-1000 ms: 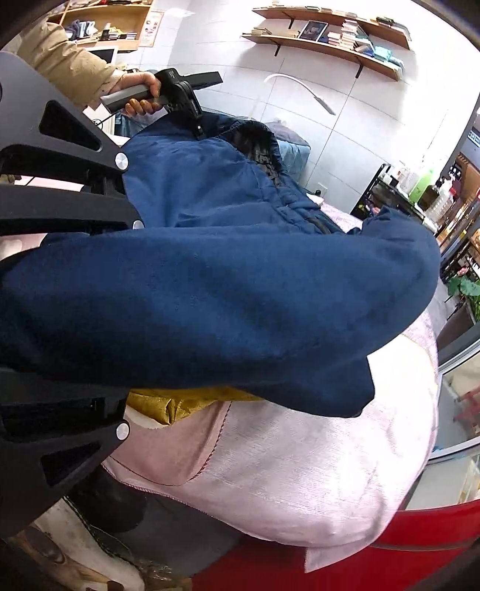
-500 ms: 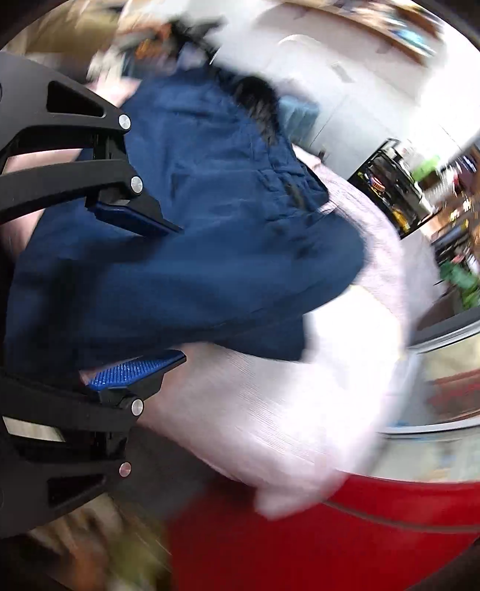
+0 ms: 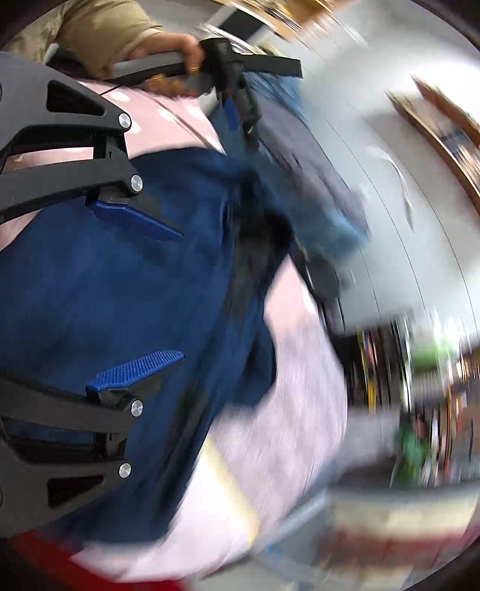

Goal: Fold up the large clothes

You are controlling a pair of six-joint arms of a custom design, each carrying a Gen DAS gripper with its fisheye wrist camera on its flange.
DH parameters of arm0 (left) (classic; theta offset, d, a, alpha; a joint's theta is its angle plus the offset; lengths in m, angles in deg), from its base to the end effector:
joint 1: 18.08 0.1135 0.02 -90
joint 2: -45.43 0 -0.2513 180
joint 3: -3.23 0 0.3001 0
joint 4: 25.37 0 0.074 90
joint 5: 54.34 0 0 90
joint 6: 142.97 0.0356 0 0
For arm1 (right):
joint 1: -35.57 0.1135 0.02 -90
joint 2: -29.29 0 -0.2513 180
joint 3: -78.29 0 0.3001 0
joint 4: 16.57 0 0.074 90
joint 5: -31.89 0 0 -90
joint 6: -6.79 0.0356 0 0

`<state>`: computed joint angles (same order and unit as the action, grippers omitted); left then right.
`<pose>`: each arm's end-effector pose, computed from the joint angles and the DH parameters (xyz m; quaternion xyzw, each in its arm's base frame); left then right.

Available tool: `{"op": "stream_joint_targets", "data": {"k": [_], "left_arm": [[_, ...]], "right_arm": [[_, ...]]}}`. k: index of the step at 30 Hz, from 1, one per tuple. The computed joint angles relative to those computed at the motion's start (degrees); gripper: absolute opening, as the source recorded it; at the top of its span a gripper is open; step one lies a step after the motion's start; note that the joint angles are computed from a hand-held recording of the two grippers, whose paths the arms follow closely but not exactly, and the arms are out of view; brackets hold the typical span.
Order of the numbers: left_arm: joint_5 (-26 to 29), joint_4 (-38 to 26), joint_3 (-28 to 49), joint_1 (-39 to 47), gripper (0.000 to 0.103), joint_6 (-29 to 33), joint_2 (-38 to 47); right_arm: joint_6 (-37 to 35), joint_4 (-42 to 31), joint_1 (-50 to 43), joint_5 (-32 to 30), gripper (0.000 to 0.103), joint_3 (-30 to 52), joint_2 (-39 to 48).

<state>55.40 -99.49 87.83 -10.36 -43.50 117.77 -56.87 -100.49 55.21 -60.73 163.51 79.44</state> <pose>0.2867 0.0267 0.3219 0.0563 0.9549 -0.1286 0.2617 0.1659 0.0609 0.3964 0.0467 0.9348 0.1569 0.3151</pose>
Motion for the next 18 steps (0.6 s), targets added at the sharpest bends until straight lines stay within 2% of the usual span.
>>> {"op": "stream_joint_targets", "data": {"k": [2, 7, 9, 10, 12, 13, 14, 16, 18], "left_arm": [[-0.02, -1.20, -2.29, 1.71, 0.090, 0.79, -2.01], [0.39, -5.50, -4.66, 5.78, 0.090, 5.23, -4.43], [-0.16, -5.76, -5.22, 5.81, 0.090, 5.32, -5.15], [-0.23, -5.76, -5.51, 5.57, 0.090, 4.86, -5.48], [0.20, -6.43, -5.63, 4.60, 0.090, 3.32, -5.63], [0.56, -7.07, -5.63, 3.79, 0.090, 2.44, -5.69], [0.93, -7.66, -5.59, 2.98, 0.090, 1.70, -5.95], [1.21, -8.43, -6.04, 0.76, 0.090, 0.02, -7.69], [1.01, -9.31, -6.62, -1.53, 0.090, -0.80, -9.41]], "right_arm": [[-3.59, 5.03, 1.02, -1.59, 0.051, 1.59, 8.11], [-13.93, 9.37, 2.14, -5.36, 0.044, 9.05, 27.46], [-15.65, 11.37, 1.72, -10.11, 0.043, 9.29, 30.14], [-16.04, 12.38, 1.93, -10.57, 0.043, 9.52, 31.78], [-17.40, 11.16, 2.56, -10.94, 0.034, 11.03, 35.21], [-17.61, 11.64, 2.84, -11.13, 0.025, 10.75, 35.49], [-18.31, 12.08, 3.15, -10.67, 0.009, 10.40, 35.11], [-19.30, 11.65, 3.37, -3.14, 0.005, 11.17, 35.20], [-16.53, 14.64, -1.77, -3.97, 0.004, 9.96, 33.27]]}}
